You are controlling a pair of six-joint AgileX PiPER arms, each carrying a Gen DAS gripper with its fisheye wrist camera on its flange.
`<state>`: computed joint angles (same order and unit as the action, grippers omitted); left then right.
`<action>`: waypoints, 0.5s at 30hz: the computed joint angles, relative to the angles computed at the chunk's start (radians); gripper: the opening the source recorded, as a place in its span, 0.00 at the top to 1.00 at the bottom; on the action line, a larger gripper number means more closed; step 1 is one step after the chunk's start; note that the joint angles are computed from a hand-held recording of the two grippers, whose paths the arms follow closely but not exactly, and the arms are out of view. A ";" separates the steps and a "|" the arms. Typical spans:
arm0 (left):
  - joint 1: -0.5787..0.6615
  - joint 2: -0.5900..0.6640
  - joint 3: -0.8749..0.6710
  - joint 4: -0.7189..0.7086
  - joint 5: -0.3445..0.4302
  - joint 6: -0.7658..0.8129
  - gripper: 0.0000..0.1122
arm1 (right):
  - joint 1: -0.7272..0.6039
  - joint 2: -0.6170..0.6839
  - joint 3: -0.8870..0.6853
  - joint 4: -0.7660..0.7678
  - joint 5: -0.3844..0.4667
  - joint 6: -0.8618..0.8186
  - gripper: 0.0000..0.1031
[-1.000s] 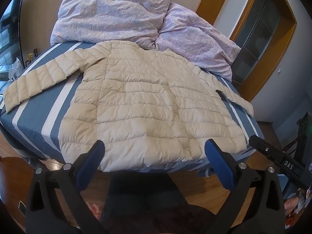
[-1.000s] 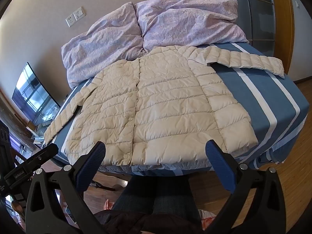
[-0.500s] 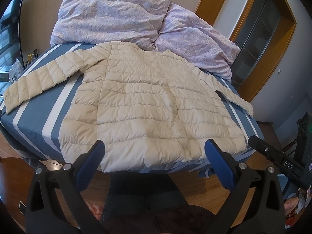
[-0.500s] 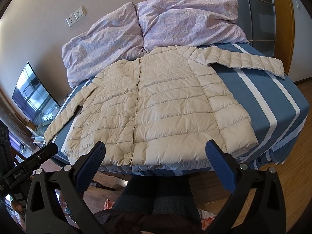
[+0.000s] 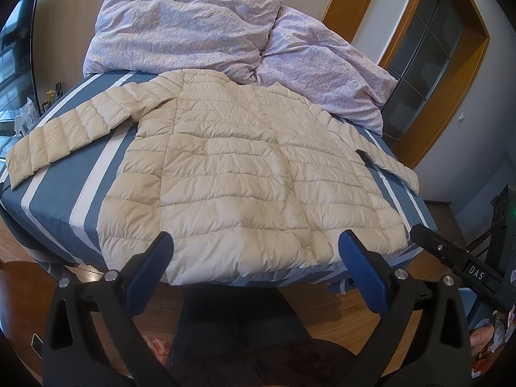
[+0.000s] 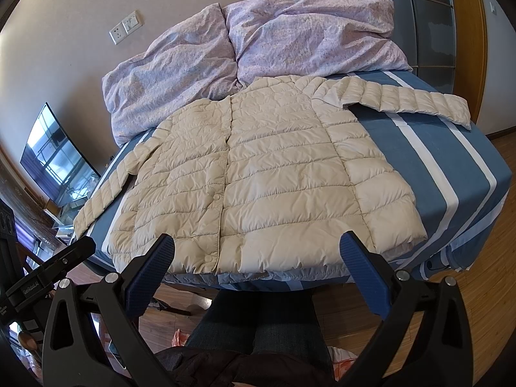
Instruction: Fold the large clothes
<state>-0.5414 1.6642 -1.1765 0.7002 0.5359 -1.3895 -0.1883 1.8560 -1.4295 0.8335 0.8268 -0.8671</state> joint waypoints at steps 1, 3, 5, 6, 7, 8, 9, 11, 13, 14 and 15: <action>0.000 0.000 0.000 0.001 0.000 -0.001 0.10 | 0.000 0.000 0.000 0.000 0.000 0.000 0.01; 0.000 0.000 0.000 0.001 0.000 -0.001 0.10 | 0.000 0.001 -0.001 -0.001 0.001 0.002 0.01; 0.000 0.000 0.000 -0.001 0.000 0.000 0.10 | 0.000 0.000 0.000 -0.001 0.001 0.002 0.01; -0.001 0.000 0.000 0.002 0.001 -0.002 0.10 | 0.000 0.000 0.000 0.000 0.000 0.000 0.01; -0.001 0.000 0.000 0.002 0.001 -0.002 0.10 | 0.000 0.000 0.001 0.000 0.000 0.001 0.01; -0.001 0.000 0.000 0.002 0.001 -0.002 0.10 | 0.000 0.000 0.001 0.000 0.000 0.001 0.01; -0.001 0.000 0.000 0.002 0.001 -0.002 0.10 | 0.000 0.001 0.000 0.001 0.001 0.000 0.01; -0.001 0.000 0.000 0.004 0.001 -0.004 0.10 | 0.001 0.000 0.001 0.002 -0.001 -0.001 0.01; -0.001 0.000 0.000 0.004 0.001 -0.004 0.10 | 0.001 0.001 0.001 0.002 -0.001 -0.001 0.01; -0.001 0.000 0.000 0.004 0.001 -0.004 0.10 | 0.001 0.001 0.001 0.002 -0.001 -0.001 0.01; 0.000 0.000 0.001 0.003 0.000 -0.002 0.10 | 0.001 0.001 0.001 0.001 -0.001 -0.001 0.01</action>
<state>-0.5419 1.6643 -1.1760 0.7027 0.5359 -1.3918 -0.1875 1.8568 -1.4281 0.8350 0.8258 -0.8677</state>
